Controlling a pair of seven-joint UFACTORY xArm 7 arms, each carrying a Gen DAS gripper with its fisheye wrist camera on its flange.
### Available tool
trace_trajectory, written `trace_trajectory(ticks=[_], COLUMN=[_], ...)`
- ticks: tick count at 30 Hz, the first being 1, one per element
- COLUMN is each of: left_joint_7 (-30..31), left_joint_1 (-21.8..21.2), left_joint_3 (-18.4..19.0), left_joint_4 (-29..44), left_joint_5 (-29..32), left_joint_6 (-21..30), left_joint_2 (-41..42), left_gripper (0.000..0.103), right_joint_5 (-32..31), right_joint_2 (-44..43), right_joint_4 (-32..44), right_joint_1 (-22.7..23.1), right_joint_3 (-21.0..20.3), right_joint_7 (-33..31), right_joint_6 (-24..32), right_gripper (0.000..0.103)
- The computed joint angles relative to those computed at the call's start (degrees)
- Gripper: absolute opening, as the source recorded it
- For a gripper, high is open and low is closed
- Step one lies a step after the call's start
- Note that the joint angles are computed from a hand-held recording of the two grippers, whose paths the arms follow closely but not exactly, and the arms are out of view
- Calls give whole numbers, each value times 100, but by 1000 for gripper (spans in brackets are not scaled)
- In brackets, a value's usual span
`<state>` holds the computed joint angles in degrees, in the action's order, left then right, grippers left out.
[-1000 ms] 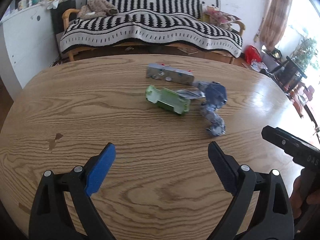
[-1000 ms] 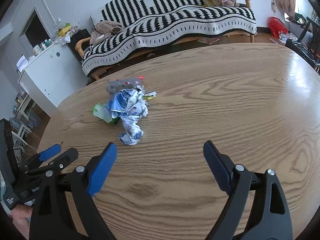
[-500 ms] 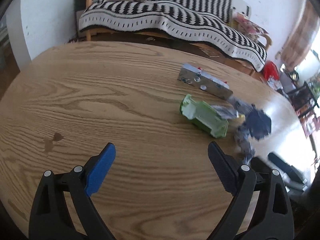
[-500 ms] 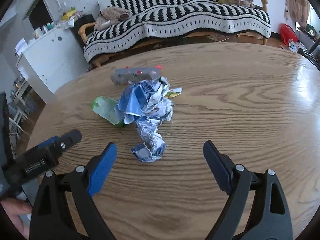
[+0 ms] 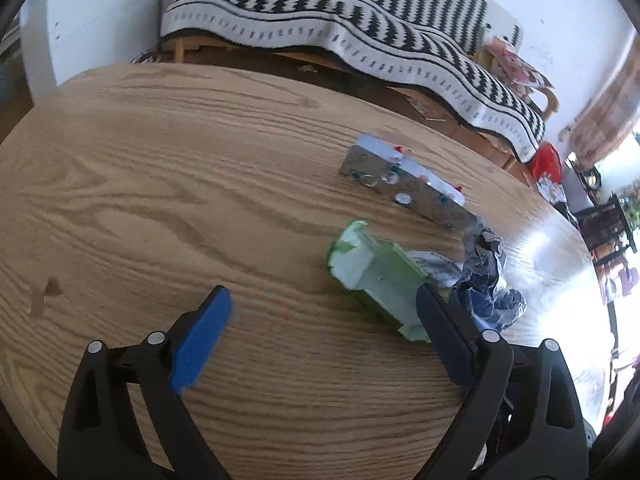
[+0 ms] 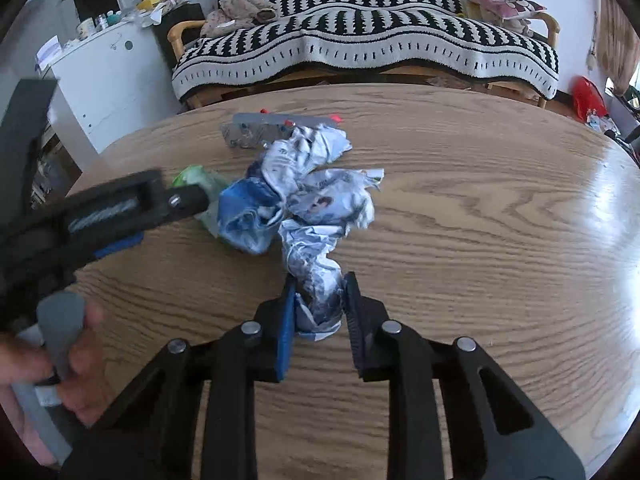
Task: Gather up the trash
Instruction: 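Grasp the crumpled foil wrapper with the right tool while the left tool grasps the green packaging, then carry the foil wrapper and green packaging over the bin and open both tools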
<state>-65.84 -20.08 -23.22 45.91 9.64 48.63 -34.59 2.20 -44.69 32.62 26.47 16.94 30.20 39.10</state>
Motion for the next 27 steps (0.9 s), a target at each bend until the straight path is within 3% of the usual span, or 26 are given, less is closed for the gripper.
trace_trajectory(ticks=[1, 4, 5, 8, 11, 19, 27], left_joint_7=[13, 187, 272, 366, 409, 658, 581], left_joint_1=[0, -99, -153, -219, -224, -240, -271], left_joint_3=[-38, -27, -1, 46, 34, -208, -879], left_joint_4=[34, 92, 121, 97, 99, 384, 1140], left_joint_5=[38, 48, 4, -68, -76, -58, -40], left_joint_6=[11, 62, 122, 181, 321, 880, 1077], left_joint_2=[32, 96, 122, 58, -134, -617, -322], left_gripper=[73, 40, 24, 9, 1, 1, 1], right_joint_5=[14, 51, 45, 81, 74, 119, 74], right_joint_2=[-79, -305, -443, -878, -1383, -2535, -3803], right_joint_4=[-31, -68, -84, -149, -194, -147, -19], right_joint_1=[27, 86, 92, 129, 125, -4, -492], right_joint_3=[-19, -14, -8, -31, -32, -88, -457], right_joint_7=[-6, 10, 19, 37, 16, -213, -722], right_joint_6=[40, 195, 286, 537, 884, 1913, 3193], right_gripper=[23, 23, 23, 23, 23, 23, 23])
